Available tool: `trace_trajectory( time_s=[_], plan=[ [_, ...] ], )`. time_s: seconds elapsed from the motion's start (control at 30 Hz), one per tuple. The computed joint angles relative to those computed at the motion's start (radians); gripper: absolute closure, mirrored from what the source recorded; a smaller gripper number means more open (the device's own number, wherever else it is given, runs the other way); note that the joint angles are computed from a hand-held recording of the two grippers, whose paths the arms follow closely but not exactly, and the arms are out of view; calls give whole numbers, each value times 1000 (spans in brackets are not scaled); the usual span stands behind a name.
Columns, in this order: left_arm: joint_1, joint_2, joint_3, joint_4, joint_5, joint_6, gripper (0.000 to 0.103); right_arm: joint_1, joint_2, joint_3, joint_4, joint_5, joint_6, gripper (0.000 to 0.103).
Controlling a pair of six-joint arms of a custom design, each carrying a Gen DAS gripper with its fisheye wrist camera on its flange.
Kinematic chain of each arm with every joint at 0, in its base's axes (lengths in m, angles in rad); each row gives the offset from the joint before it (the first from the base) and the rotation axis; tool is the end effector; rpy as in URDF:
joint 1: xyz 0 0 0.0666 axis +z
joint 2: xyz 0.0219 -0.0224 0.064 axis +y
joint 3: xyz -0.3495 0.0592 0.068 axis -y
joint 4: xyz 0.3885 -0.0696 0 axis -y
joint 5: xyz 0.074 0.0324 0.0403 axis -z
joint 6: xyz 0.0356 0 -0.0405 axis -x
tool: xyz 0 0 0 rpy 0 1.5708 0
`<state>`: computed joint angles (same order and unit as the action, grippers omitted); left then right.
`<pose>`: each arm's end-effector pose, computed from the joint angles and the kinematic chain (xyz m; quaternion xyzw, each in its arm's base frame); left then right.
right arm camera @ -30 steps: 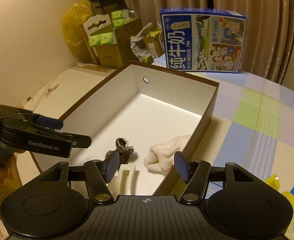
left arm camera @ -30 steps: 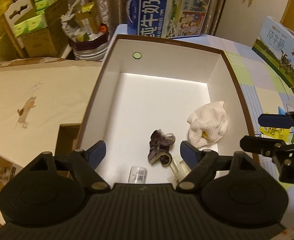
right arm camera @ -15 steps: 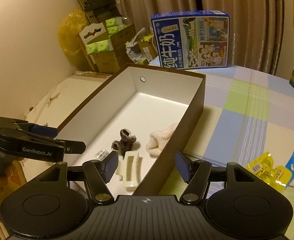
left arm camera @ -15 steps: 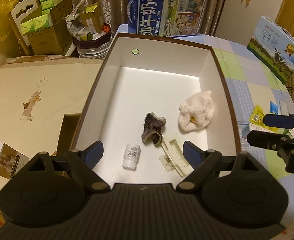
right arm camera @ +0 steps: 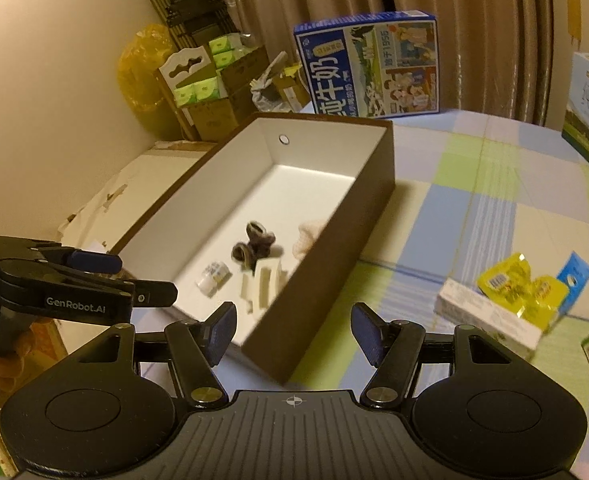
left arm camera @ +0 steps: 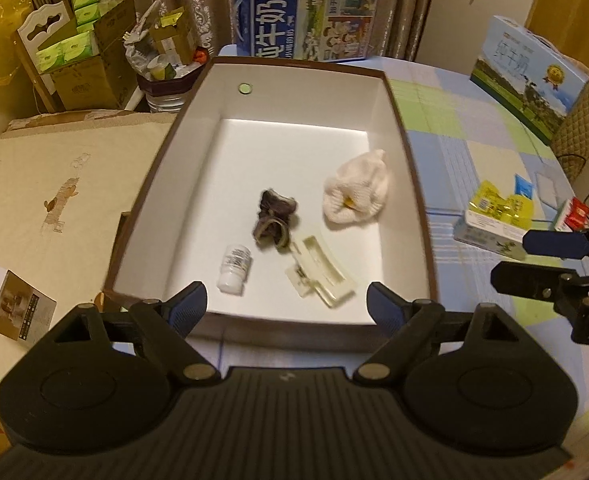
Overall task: Organize objects
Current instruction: 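Withdraw both tools from the box toward the remaining packets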
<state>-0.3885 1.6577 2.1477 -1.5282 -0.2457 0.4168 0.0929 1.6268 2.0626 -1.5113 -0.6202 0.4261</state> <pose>0.4822 -0.1885 0.5621 -0.0458 0.9569 0.0064 0.2866 0.5062 0.0675 0.5491 -0.3092 0.8731 0.2530 0.2793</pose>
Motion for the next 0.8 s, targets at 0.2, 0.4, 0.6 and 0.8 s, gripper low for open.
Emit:
trace_trajectory(
  time_s=[0.2,0.4,0.6,0.8],
  plan=[
    [-60,-8,-8,-6,-2,41,18,-63,-26,-26,-42,-9,44,42],
    [-122,27,39,-20,4,65,18,-139,-27,-25,-88,-4,83,42],
    [-172,100,133,-39,6,73,18,-209,-6,5,-135,-2,124,42],
    [-213,200,273,-83,6,82,18,-270,32,52,-171,11,155,42]
  ],
)
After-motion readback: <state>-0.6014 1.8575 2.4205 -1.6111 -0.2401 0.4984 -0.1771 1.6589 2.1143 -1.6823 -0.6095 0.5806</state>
